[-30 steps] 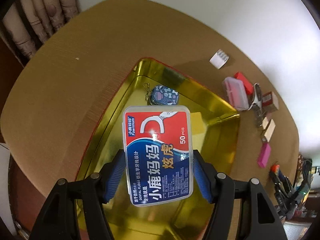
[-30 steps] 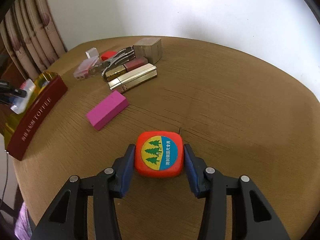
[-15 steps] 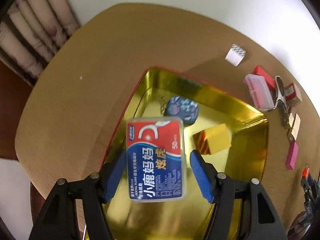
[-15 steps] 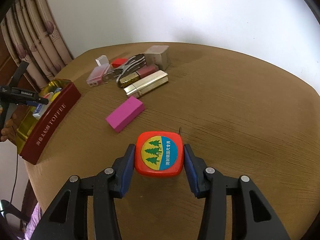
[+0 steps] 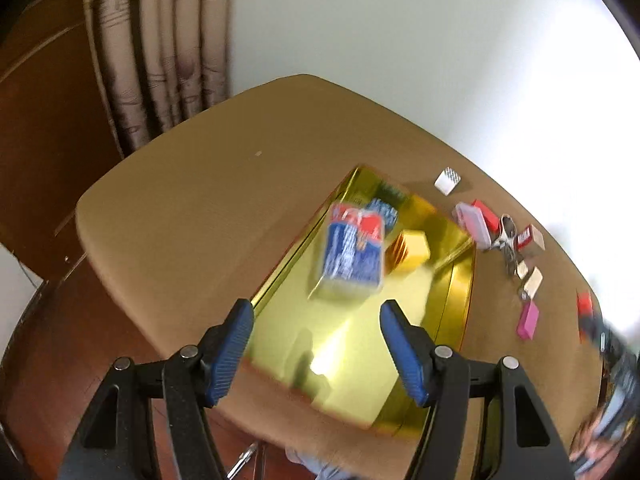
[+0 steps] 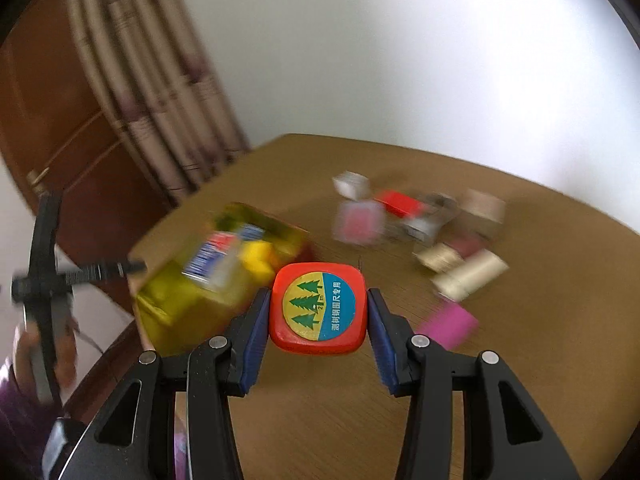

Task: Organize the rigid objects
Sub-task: 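Lower the floss box and tape measure into the tin and release both, then move the left gripper to the pink eraser and grasp it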

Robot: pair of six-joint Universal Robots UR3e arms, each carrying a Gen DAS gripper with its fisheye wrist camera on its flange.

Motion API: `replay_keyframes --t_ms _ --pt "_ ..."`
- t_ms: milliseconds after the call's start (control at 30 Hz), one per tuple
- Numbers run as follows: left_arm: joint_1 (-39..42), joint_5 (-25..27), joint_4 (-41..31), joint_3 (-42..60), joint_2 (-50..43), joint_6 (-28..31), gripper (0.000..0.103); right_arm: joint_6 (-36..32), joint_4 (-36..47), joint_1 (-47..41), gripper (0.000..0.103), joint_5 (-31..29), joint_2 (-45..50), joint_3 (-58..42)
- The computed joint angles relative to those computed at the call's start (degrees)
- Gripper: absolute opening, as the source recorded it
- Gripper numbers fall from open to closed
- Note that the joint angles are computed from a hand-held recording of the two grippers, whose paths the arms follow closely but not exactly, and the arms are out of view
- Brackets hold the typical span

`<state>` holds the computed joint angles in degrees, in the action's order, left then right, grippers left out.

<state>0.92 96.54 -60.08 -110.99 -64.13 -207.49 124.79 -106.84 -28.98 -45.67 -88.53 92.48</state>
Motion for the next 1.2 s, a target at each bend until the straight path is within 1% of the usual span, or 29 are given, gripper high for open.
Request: replay_keyframes --t_ms 67,133,233,333,367,433,533,600,733,800,867,933,1000,1033,1067,1133,1167,1200 --pt "-2.0 3.0 1.1 -4.9 4.8 -2.5 0.067 4.2 -4.8 5.8 0.043 -1.6 1.6 -0.3" --pt "-2.3 2.7 2.6 -9.0 8.6 -3.3 0.067 9.6 -10.5 12.2 0.043 -4.3 5.5 -2.2" --pt "-1.9 2.8 4.6 -14.2 12.8 -3.9 0.067 16.8 -15.7 20.1 0.044 -9.1 12.7 -7.6" --pt "4.1 -4.0 4.5 -17.4 17.1 -0.9 0.067 21.0 -19.5 24.7 0.043 -13.4 18.3 -11.3" --pt "6.9 -6.9 3.5 -18.4 19.0 1.0 0.067 22.0 -20.3 25.7 0.043 -14.3 19.7 -12.2" --pt "8.3 -8.5 2.5 -18.9 19.8 2.1 0.067 23.7 -23.0 27.4 0.043 -16.8 22.5 -13.5" --pt "13.4 -14.4 -0.4 -20.2 22.7 5.5 0.067 25.9 -24.0 28.8 0.044 -18.7 26.4 -15.9" --pt "14.1 -15.2 -0.9 -20.5 23.3 6.3 0.067 26.6 -25.1 29.7 0.044 -20.2 28.2 -16.8" --pt "11.4 -13.4 1.3 -20.2 21.2 5.2 0.067 28.3 -27.9 30.3 0.044 -21.8 29.3 -16.2" --pt "10.4 -12.6 2.0 -20.2 20.3 4.9 0.067 28.1 -26.1 29.9 0.045 -21.1 30.5 -17.8" --pt "10.3 -12.5 2.0 -20.1 19.7 4.9 0.067 28.5 -28.1 29.8 0.046 -21.8 30.7 -17.1" --pt "9.9 -12.3 2.0 -20.2 19.4 4.6 0.067 28.5 -27.1 28.6 0.049 -19.6 30.6 -17.3" --pt "8.6 -10.8 3.1 -20.0 18.4 4.2 0.067 28.7 -28.2 26.7 0.049 -16.9 28.9 -15.4" --pt "7.1 -9.2 4.2 -19.9 17.4 3.5 0.067 28.6 -29.2 24.5 0.05 -14.2 26.3 -12.6" --pt "5.5 -7.6 5.2 -19.6 16.5 2.9 0.067 28.7 -30.4 23.2 0.051 -13.0 24.4 -10.4" --pt "3.3 -5.7 6.9 -19.4 15.7 2.3 0.067 28.7 -34.6 17.7 0.055 -10.6 17.8 -2.3" --pt "1.7 -4.4 8.2 -19.2 14.8 1.9 0.067 27.5 -35.9 14.2 0.055 -9.3 14.3 1.9" --pt "0.2 -3.1 9.3 -18.9 13.9 1.7 0.067 26.0 -37.4 10.6 0.059 -8.4 10.9 6.0"
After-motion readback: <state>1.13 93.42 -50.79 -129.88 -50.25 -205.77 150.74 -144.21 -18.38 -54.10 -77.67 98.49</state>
